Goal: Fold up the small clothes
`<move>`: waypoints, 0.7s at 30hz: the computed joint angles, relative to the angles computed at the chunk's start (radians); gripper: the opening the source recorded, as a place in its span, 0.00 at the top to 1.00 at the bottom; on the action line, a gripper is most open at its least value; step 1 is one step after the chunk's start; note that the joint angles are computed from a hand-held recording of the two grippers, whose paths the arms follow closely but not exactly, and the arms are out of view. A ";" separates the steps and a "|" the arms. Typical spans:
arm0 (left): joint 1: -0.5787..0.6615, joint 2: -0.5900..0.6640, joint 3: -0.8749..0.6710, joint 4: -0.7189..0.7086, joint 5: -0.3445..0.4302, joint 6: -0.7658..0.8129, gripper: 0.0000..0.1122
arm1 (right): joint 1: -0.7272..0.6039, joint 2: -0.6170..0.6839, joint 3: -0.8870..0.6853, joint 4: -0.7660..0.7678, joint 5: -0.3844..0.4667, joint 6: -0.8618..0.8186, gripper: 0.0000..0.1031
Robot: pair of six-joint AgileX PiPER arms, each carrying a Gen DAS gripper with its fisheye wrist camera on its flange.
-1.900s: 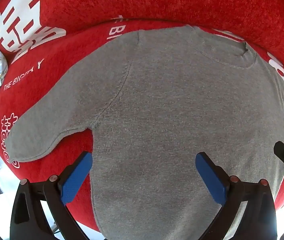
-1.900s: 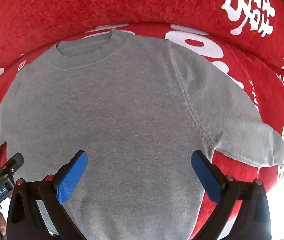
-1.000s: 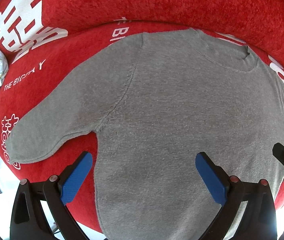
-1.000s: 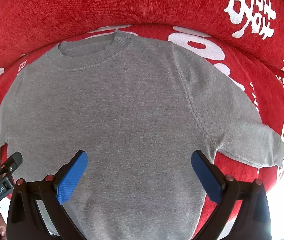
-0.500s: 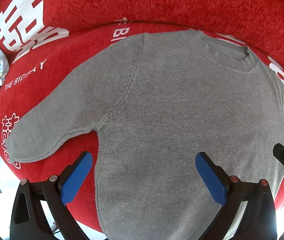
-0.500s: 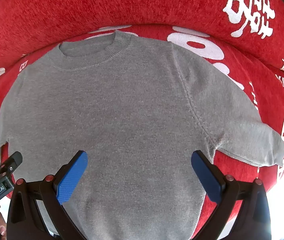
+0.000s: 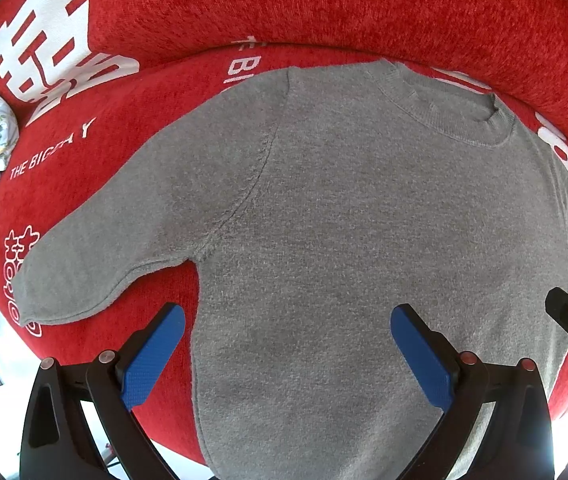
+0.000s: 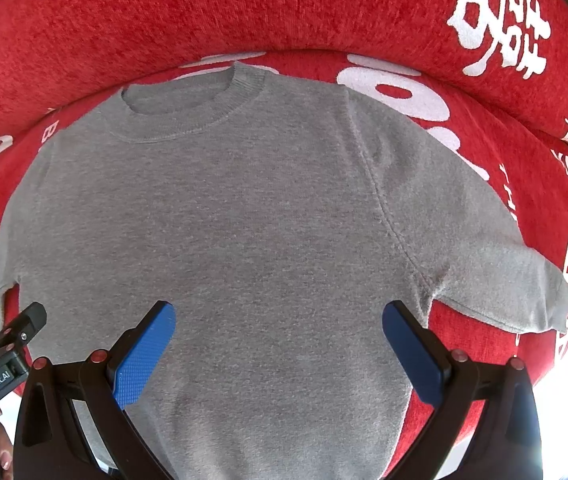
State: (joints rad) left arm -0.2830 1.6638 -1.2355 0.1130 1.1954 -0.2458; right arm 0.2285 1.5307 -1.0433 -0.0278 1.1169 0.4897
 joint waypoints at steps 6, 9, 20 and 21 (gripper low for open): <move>0.000 -0.001 0.001 0.000 -0.001 -0.002 0.08 | 0.002 0.001 -0.003 0.002 0.005 0.001 0.00; 0.003 -0.006 0.001 -0.001 0.003 0.000 0.08 | 0.004 0.005 -0.008 0.001 0.012 0.004 0.00; 0.003 -0.008 0.003 -0.003 0.004 0.002 0.08 | 0.004 0.008 -0.012 0.007 0.014 0.002 0.00; 0.003 -0.009 0.002 -0.003 0.004 0.002 0.08 | 0.006 0.008 -0.013 0.007 0.013 0.006 0.00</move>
